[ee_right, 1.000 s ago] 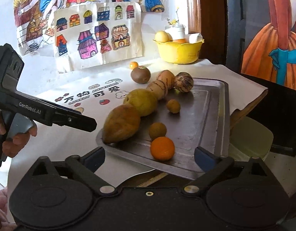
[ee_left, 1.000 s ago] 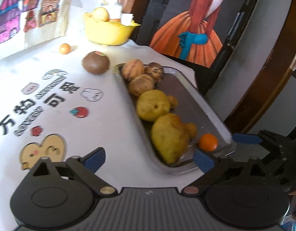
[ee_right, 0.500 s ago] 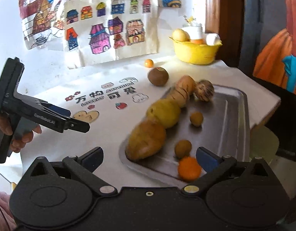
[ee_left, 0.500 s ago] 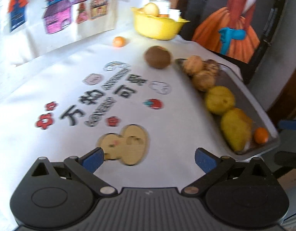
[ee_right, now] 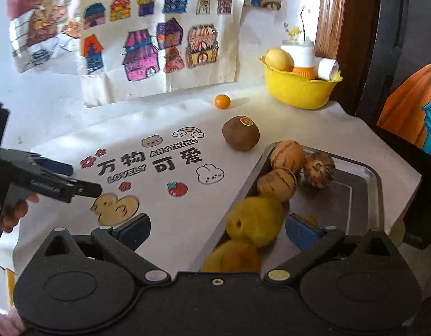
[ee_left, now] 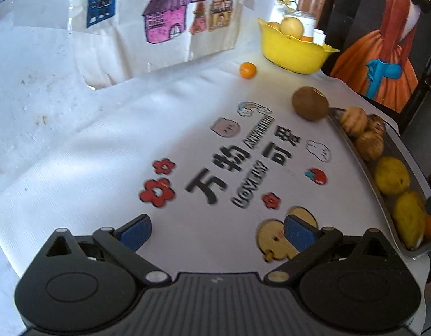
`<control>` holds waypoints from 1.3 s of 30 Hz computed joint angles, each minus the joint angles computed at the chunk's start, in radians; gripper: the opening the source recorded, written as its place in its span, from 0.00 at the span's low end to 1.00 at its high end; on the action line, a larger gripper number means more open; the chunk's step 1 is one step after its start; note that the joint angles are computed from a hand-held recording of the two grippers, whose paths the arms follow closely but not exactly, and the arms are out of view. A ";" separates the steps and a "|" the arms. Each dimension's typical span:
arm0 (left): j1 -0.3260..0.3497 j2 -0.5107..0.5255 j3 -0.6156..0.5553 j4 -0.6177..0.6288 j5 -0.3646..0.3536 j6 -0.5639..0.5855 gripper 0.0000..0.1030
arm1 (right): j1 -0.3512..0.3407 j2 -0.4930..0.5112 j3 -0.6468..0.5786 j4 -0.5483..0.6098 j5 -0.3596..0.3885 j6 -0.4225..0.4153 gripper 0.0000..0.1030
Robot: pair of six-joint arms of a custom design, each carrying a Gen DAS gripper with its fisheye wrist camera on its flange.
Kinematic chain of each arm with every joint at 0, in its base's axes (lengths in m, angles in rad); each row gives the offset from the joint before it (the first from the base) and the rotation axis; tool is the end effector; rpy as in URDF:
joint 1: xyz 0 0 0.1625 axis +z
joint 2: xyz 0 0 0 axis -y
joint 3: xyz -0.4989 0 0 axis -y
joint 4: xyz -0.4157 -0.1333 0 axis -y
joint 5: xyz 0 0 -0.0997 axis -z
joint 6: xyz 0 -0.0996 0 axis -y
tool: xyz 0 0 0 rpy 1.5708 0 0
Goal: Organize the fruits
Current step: 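Withdraw both open tools from the tray, then move both open tools over the cloth toward the kiwi and small orange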
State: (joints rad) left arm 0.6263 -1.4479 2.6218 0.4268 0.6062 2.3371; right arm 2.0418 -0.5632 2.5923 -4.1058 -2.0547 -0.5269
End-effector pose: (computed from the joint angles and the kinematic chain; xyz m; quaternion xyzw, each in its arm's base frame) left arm 0.0285 -0.2449 0.2205 0.0689 0.8832 -0.3473 0.3076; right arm 0.2444 -0.2883 0.0273 0.3971 -0.8541 0.2364 0.2387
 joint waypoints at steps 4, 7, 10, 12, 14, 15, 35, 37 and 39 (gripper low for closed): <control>0.084 -0.040 -0.051 -0.032 -0.020 0.160 1.00 | 0.001 -0.011 -0.088 0.133 -0.026 0.006 0.99; 0.138 -0.042 -0.096 -0.034 -0.013 0.240 0.99 | -0.011 -0.018 -0.140 0.224 -0.016 0.023 0.99; 0.194 -0.040 -0.149 -0.023 0.007 0.325 1.00 | -0.021 -0.012 -0.188 0.285 -0.014 0.023 0.99; 0.225 -0.026 -0.179 -0.025 0.008 0.375 1.00 | -0.024 -0.001 -0.217 0.303 -0.024 0.001 0.99; 0.255 -0.010 -0.209 -0.040 0.005 0.438 1.00 | -0.027 0.005 -0.241 0.320 -0.029 -0.022 0.99; 0.273 -0.005 -0.225 -0.055 0.007 0.484 1.00 | -0.031 0.007 -0.253 0.329 -0.030 -0.034 0.99; 0.582 0.201 -0.533 -0.576 0.259 1.228 0.99 | -0.153 0.063 -0.417 0.370 0.136 -0.325 0.97; 0.597 0.229 -0.559 -0.579 0.276 1.231 0.99 | -0.157 0.068 -0.431 0.390 0.138 -0.344 0.95; 0.611 0.255 -0.585 -0.572 0.298 1.234 0.99 | -0.159 0.074 -0.445 0.411 0.138 -0.358 0.93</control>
